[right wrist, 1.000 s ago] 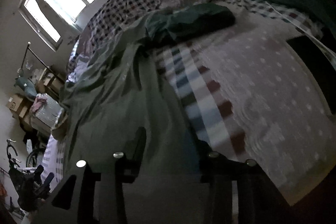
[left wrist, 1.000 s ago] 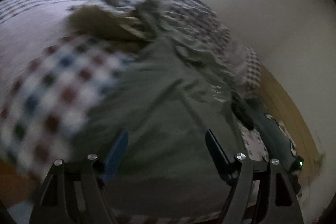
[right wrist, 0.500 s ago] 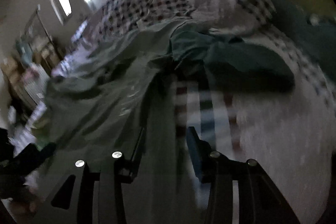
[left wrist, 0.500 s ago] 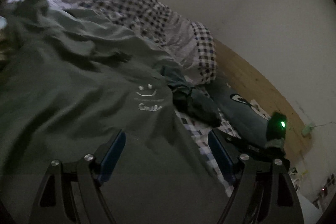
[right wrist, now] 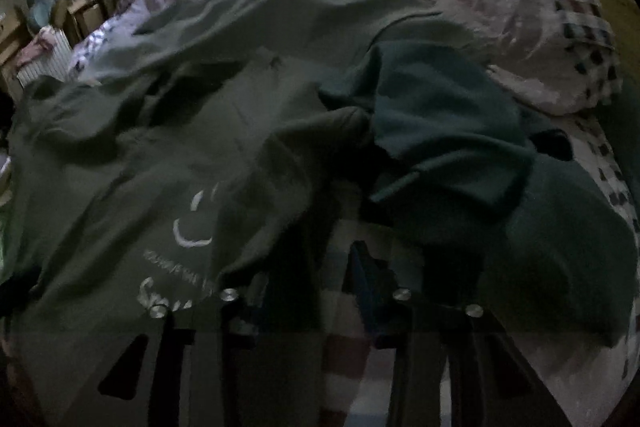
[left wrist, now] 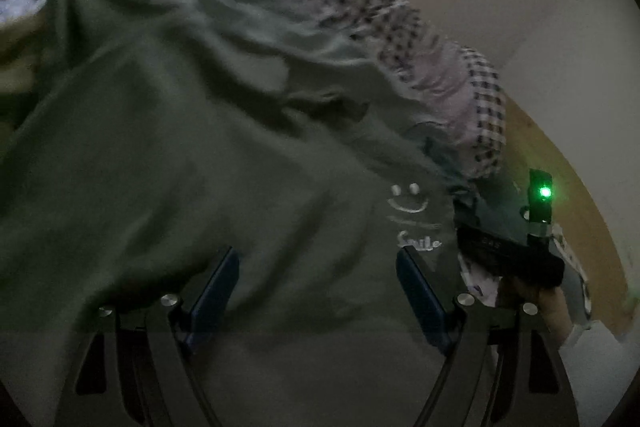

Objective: Fold clothes

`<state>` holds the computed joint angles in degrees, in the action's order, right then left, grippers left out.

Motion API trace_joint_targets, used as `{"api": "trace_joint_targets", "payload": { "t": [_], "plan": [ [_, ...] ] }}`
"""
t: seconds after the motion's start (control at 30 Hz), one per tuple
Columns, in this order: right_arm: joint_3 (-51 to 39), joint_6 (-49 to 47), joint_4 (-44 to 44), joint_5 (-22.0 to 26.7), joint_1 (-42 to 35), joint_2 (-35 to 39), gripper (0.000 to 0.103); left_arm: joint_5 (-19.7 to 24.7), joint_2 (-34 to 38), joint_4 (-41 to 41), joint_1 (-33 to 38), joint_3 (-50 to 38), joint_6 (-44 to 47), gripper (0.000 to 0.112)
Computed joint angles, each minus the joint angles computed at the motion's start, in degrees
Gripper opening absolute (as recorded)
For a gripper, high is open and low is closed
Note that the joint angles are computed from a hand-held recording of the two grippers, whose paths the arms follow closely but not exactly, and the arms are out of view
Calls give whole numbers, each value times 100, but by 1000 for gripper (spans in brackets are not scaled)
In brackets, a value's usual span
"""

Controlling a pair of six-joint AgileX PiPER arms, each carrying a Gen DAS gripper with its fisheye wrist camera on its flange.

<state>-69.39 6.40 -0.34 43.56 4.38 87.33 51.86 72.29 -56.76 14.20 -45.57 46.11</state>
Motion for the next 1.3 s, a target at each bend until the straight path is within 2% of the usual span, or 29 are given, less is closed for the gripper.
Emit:
{"api": "trace_joint_targets", "payload": {
  "t": [0.03, 0.07, 0.2, 0.43, 0.5, 0.6, 0.63, 0.7, 0.83, 0.9, 0.93, 0.97, 1.07, 1.2, 1.3],
  "plan": [
    [-61, -4, 50, -13, -14, 77, 9, -60, 13, 86, -39, 6, 13, 84],
    [-101, 135, -78, -16, 25, 96, 2, -150, -9, 163, -110, 28, 20, 84],
    [-30, 962, -761, -198, 35, -243, 1, -442, -97, 318, -319, 164, 33, 84],
    [234, 1110, -560, -213, -508, -770, 0, -715, -111, 374, -459, 264, 9, 84],
    [376, 958, -250, -281, -639, -908, 1, -794, -120, 465, -525, 266, -84, 84],
    [477, -47, 747, -331, -769, -909, 1, -910, -142, 624, -631, 271, -256, 84],
    [395, -450, 1064, -139, -789, -816, 1, -968, -146, 711, -696, 259, -358, 84],
    [290, -597, 1026, 156, -780, -678, 2, -1047, -154, 864, -796, 232, -535, 84],
    [200, -809, 1317, 512, -1199, -774, 6, -1099, -121, 1010, -884, 171, -731, 84],
    [166, -942, 1663, 536, -1501, -933, 15, -1111, -118, 1048, -912, 158, -804, 84],
    [149, -1017, 1861, 508, -1598, -974, 36, -1119, -117, 1069, -928, 152, -842, 84],
    [95, -1076, 2001, 490, -1626, -960, 54, -1127, -116, 1089, -943, 147, -880, 84],
    [-279, -962, 2002, 526, -1376, -664, 56, -1114, -133, 1150, -960, 124, -1023, 84],
    [-712, -267, 1165, 558, -642, -30, 56, -922, -113, 1016, -816, 67, -1076, 84],
    [-813, -13, 854, 458, -375, 275, 51, -575, -31, 749, -566, -39, -992, 84]
  ]
}}
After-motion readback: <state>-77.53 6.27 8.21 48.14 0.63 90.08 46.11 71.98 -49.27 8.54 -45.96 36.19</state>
